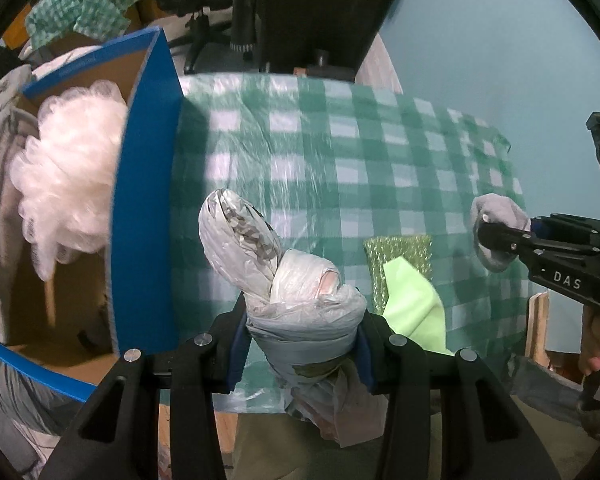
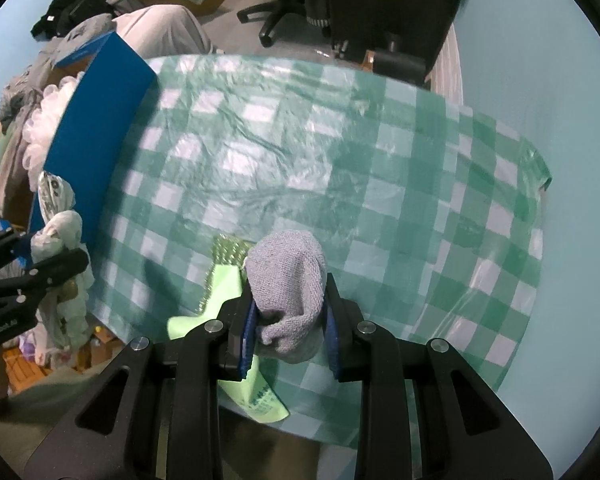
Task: Organize soft objects
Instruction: 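Lift the plastic bundle and grey sock and carry both over the box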
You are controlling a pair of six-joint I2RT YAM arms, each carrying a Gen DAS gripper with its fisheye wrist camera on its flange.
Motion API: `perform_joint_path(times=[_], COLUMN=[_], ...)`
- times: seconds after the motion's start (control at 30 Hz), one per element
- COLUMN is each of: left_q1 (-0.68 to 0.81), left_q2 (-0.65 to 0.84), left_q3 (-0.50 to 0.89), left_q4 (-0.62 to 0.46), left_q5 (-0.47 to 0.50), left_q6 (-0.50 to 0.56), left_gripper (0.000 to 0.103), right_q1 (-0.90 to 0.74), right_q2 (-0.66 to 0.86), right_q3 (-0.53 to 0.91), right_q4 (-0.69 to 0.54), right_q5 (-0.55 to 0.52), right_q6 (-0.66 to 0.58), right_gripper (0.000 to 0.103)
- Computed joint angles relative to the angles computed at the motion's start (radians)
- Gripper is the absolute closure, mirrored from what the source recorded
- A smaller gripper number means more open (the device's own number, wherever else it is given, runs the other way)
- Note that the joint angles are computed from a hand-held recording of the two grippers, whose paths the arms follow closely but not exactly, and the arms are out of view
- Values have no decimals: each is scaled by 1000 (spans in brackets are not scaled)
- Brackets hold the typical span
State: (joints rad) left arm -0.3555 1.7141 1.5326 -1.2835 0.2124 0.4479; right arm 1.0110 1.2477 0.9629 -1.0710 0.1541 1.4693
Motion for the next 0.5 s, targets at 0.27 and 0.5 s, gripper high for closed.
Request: perform_joint_path(times=[0.27,0.5], left_q1=[38,70], left_q2=[44,78], left_q3=[152,263], left_q4=[-76,-129], left_q5=[16,38], left_q6=[50,91], left_gripper=[58,58], right_q1=[-45,-80], right_q2=[47,101], right_q3=[140,245], right_q4=[-87,-112], right_q5=[28,40], right_q6=[-59,-109], right_gripper=[76,76])
